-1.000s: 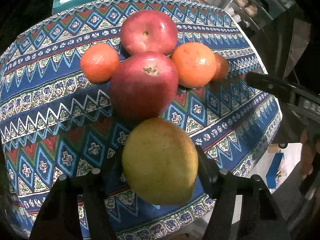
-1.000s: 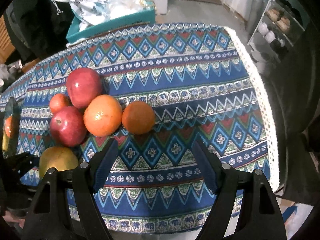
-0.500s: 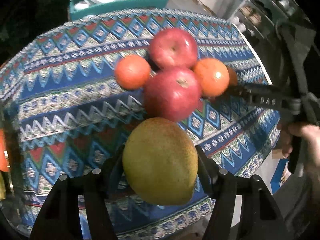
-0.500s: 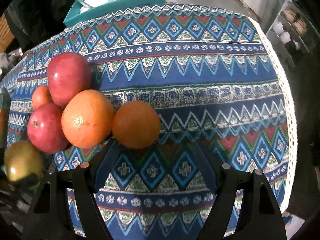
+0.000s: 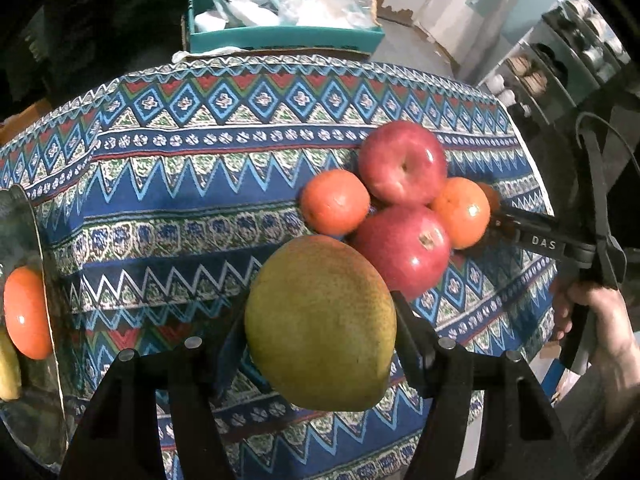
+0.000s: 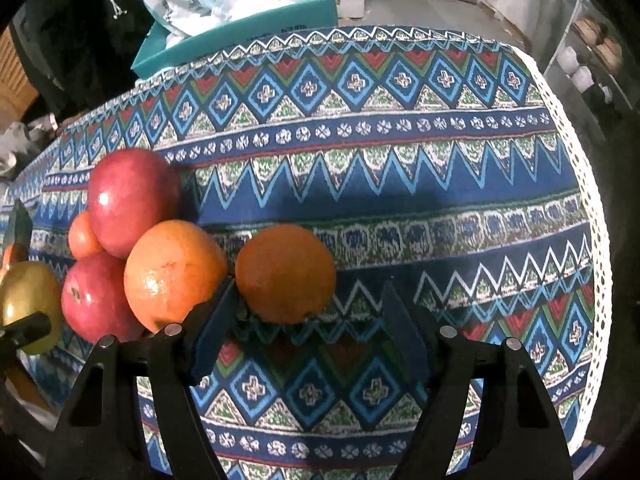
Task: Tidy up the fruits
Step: 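Grasp the second pear with the left tool while the right tool grasps an orange, lift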
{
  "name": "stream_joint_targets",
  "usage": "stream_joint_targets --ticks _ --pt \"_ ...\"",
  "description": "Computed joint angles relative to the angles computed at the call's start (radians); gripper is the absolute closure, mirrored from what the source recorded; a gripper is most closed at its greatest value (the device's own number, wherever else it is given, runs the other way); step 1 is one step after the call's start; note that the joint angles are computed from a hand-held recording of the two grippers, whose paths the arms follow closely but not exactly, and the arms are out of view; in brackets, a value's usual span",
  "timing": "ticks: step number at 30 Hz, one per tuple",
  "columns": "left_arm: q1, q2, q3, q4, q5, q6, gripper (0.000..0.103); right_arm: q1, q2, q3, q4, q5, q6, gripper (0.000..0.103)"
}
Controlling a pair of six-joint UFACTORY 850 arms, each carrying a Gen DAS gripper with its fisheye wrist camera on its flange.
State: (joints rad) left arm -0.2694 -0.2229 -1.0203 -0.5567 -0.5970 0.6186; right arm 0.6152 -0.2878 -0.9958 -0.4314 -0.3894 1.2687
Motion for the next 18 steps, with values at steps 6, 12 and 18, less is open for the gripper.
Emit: stream_joint_targets --ticks 6,12,18 --pt "0.009 -0.025 -0.026 -0.010 0.025 -0.015 0.035 -0.036 -0.014 -0.013 -0.034 0.050 0.044 0.032" --pt "0.017 -0.042 -0.042 -0.018 0.032 -0.022 0.035 -0.081 -0.005 0.014 0.130 0.166 -0.070 0.048" --pt "0.019 -0.043 -0.040 -0.018 0.030 -0.018 0.035 -0.081 -0.005 0.007 0.186 0.168 -0.098 0.056"
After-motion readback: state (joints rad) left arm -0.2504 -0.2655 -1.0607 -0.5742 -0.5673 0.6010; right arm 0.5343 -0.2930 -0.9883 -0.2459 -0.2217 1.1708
